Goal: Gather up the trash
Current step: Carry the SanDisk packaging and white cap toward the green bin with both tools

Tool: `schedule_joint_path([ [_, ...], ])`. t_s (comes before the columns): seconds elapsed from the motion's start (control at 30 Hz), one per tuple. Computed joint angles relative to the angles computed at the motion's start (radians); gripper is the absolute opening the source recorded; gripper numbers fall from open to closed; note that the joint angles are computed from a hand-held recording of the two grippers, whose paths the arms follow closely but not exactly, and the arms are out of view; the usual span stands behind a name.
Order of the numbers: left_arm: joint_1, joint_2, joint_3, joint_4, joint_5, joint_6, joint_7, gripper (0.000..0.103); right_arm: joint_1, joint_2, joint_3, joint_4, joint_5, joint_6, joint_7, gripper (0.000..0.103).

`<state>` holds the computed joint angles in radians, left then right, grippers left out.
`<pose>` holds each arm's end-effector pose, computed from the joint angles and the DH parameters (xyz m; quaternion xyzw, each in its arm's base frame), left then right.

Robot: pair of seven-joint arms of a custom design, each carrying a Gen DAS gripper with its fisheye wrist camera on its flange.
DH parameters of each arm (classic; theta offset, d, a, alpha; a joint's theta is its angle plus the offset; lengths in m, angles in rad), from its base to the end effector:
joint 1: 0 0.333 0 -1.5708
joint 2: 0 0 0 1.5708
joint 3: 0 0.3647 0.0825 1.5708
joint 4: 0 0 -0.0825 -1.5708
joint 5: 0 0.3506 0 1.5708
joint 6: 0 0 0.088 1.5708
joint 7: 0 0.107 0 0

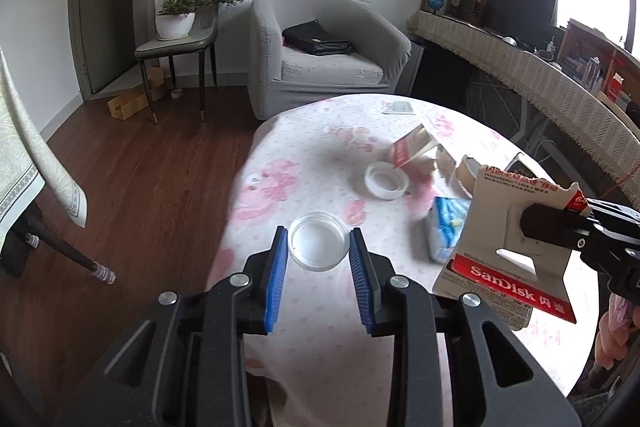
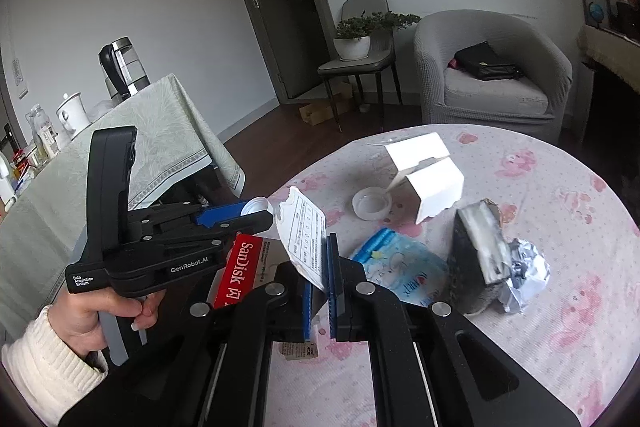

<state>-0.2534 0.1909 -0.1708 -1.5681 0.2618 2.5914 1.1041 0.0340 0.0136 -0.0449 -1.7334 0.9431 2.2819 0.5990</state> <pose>0.5934 -0.2588 0.6850 -0.6098 0.6760 -0.3488 0.2225 0.5792 0.0130 0.6787 -0.7611 0.4439 -0.1065 0.4607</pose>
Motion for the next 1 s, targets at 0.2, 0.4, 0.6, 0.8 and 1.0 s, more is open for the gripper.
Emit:
schedule_joint_path([
  [0.2, 0.037, -0.053, 0.006, -0.074, -0.028, 0.011, 0.029, 0.033, 0.025, 0.018, 0.024, 0.018, -0.004, 0.022, 0.01, 0.006],
  [0.4, 0.081, -0.113, 0.011, -0.161, -0.062, 0.029, 0.066, 0.033, 0.053, 0.031, 0.048, 0.036, -0.009, 0.034, 0.018, 0.006],
  [0.6, 0.121, -0.165, 0.016, -0.235, -0.105, 0.03, 0.103, 0.033, 0.087, 0.044, 0.074, 0.053, -0.02, 0.047, 0.023, 0.006],
  [0.8, 0.159, -0.22, 0.028, -0.314, -0.16, 0.03, 0.15, 0.033, 0.127, 0.064, 0.1, 0.074, -0.057, 0.065, 0.058, 0.006],
  [1.0, 0.185, -0.254, 0.039, -0.374, -0.228, 0.008, 0.208, 0.033, 0.165, 0.088, 0.125, 0.094, -0.128, 0.075, 0.107, 0.006],
])
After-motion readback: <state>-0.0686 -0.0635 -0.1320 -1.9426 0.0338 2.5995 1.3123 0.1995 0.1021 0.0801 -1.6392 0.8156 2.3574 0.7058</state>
